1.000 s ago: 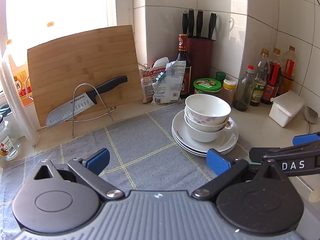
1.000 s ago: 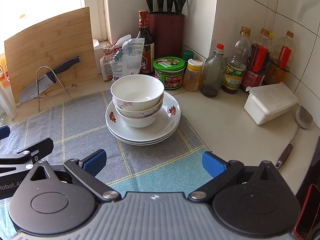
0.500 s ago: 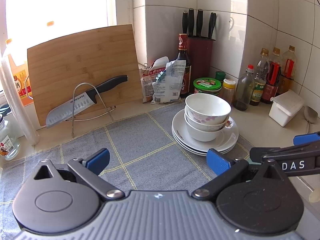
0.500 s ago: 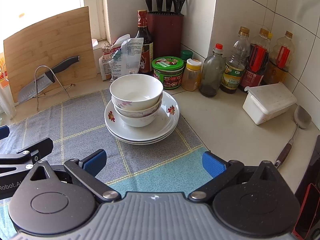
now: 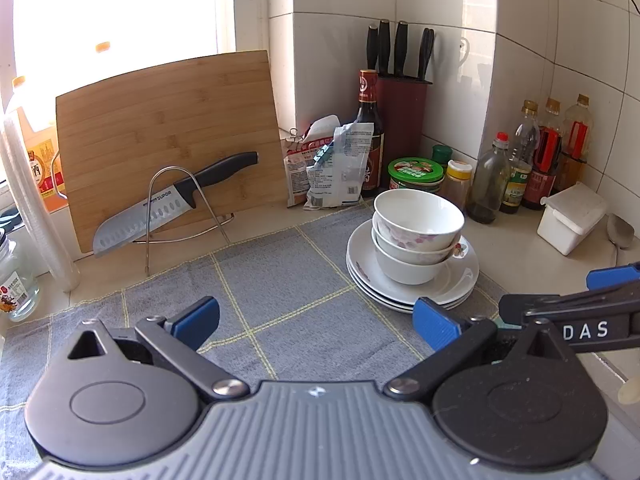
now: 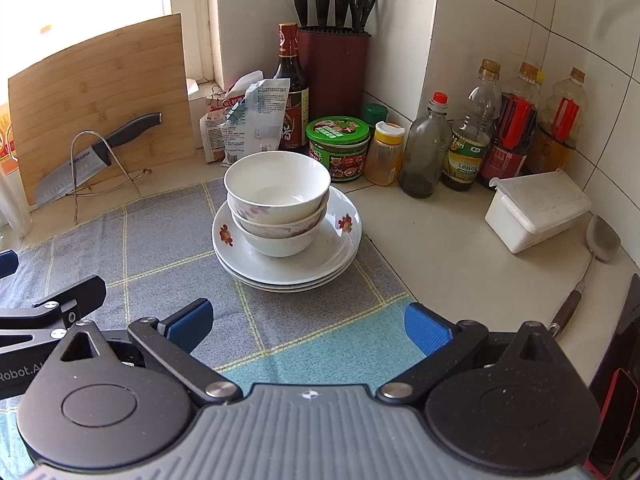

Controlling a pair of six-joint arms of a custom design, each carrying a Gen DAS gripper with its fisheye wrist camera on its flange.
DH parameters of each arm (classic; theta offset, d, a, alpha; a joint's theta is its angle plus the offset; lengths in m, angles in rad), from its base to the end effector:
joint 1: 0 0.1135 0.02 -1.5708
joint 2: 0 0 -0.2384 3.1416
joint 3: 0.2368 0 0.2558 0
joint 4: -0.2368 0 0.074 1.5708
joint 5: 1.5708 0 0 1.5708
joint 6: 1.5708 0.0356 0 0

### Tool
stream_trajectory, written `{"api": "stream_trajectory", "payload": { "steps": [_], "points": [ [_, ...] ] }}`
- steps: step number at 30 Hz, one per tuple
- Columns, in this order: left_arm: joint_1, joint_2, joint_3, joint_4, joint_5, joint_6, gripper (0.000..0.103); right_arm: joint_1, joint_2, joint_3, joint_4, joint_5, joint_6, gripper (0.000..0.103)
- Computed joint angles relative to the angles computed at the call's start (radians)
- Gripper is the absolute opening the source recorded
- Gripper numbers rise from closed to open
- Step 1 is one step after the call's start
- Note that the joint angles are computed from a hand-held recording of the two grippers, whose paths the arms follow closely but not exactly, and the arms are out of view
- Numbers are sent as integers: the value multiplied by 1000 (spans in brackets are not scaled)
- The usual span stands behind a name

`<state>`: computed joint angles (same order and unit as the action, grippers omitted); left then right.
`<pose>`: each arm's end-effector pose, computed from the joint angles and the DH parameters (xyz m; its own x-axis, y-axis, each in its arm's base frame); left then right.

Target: Organize plates and bowls

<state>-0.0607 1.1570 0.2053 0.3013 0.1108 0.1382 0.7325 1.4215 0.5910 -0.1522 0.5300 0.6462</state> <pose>0.2037 -0.0163 0.0979 -0.5782 0.1723 -0.7975 0.2300 0.9722 0.0433 0.2014 0.1569 0.1190 -0.7157 0.0550 -0.6962 0.0783 0.9969 -0.0017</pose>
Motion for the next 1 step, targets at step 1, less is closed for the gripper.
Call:
{"api": "stream_trajectory", "payload": {
  "steps": [1],
  "points": [
    [-3,-1,0,0,-5,-3,102,1,3,3,0,1,0,103]
  ]
}}
